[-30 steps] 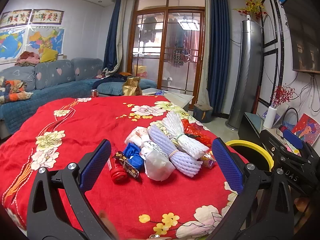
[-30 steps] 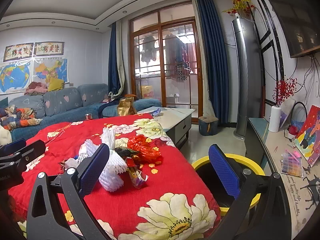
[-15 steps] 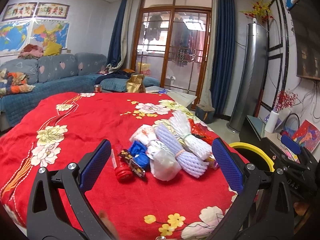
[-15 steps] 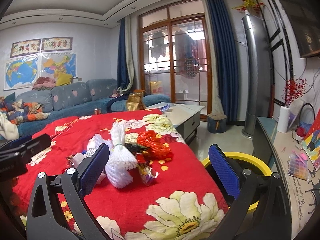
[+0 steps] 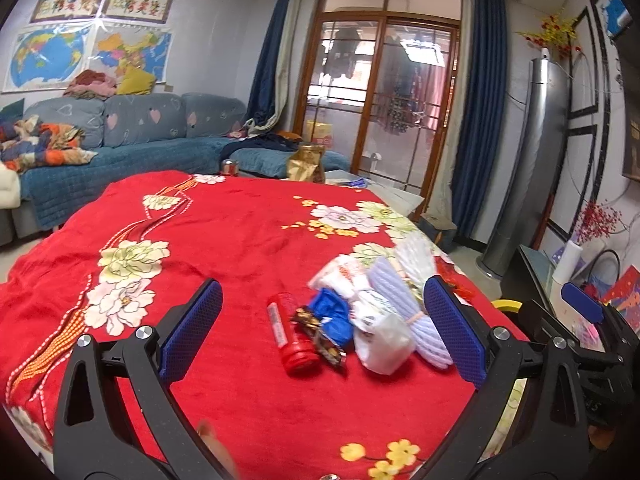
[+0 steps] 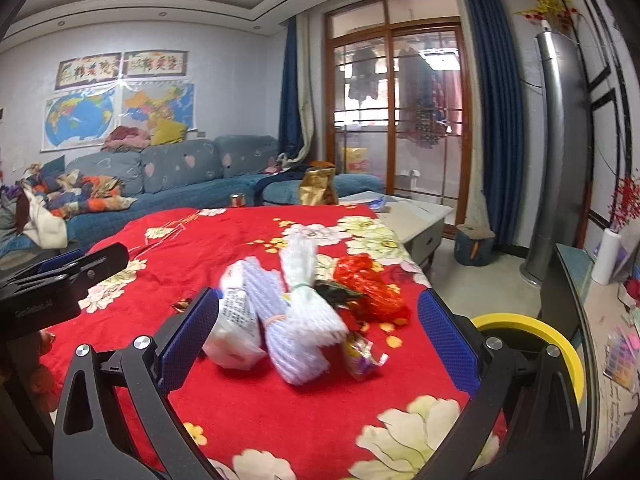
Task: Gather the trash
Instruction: 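Grasp the white foam net with the right tool while the left reaches the red can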
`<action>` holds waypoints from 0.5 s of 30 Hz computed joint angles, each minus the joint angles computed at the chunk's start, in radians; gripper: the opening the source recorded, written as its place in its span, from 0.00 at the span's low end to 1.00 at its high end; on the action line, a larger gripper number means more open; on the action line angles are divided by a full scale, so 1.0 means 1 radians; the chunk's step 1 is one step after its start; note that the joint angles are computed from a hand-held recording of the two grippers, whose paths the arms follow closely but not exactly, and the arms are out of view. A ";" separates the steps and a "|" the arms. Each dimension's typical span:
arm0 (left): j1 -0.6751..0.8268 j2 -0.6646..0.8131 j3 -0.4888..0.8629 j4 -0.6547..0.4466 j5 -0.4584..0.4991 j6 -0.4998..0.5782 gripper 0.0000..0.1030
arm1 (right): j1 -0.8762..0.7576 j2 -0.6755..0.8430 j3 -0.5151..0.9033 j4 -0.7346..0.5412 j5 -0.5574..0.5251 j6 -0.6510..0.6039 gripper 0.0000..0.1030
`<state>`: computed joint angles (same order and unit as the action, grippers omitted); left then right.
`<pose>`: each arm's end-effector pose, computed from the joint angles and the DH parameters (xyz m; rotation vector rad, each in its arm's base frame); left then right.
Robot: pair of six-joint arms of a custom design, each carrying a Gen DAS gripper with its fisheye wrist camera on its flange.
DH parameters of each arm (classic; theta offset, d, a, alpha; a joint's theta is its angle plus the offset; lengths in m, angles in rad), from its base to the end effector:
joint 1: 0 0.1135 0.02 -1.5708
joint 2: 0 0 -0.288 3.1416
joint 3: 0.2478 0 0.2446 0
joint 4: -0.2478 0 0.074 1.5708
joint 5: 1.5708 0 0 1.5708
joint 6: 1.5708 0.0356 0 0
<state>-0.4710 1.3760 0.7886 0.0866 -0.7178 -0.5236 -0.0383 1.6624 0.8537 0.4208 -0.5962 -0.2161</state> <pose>0.2631 -0.1077 0.2662 -0.4711 1.8839 0.0890 0.3497 0.0066 0.2310 -0.5506 1.8290 0.4107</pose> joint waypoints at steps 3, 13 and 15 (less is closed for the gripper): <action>0.041 -0.006 0.000 -0.024 0.028 -0.010 0.90 | 0.025 0.009 0.026 -0.033 0.006 -0.006 0.94; 0.212 0.032 -0.012 -0.094 0.242 -0.063 0.90 | 0.062 0.096 0.163 -0.164 0.061 -0.048 0.94; 0.238 0.056 -0.008 -0.112 0.279 -0.079 0.89 | 0.056 0.119 0.199 -0.203 0.062 -0.066 0.94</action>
